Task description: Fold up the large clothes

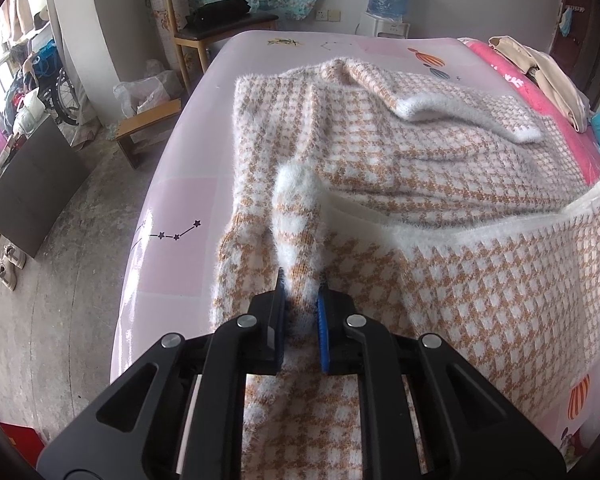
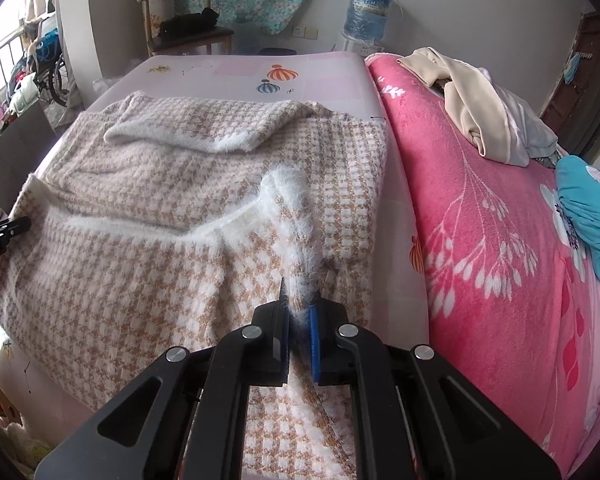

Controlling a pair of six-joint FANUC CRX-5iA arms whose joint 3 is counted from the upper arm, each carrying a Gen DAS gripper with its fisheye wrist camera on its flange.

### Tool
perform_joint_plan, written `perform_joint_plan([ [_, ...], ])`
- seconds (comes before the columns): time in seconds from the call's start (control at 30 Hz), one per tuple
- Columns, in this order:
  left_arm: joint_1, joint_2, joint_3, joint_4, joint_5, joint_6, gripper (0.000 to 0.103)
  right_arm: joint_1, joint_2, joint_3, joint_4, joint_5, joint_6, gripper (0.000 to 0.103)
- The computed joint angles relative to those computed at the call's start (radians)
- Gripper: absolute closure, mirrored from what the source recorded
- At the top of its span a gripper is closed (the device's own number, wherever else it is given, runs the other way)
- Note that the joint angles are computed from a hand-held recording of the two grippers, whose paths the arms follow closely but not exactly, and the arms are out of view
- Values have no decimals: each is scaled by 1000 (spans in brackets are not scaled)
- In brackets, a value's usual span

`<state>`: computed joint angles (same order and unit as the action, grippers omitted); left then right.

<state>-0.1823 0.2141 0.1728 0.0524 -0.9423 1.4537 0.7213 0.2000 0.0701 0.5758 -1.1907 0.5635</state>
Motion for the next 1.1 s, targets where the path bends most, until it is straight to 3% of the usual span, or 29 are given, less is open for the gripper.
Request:
perform_joint_plan([
  [0.4,3,15,17,5,-27,-2,90,-65,11,30,-135,44,97,95],
  [0.77,-35,36,65,-92,-64,100,87,-159,25,83,-343,81,260,94],
  [1.1,-64,54,110,-160,-103,160,86,-185,14,81,-411,102,317,88],
])
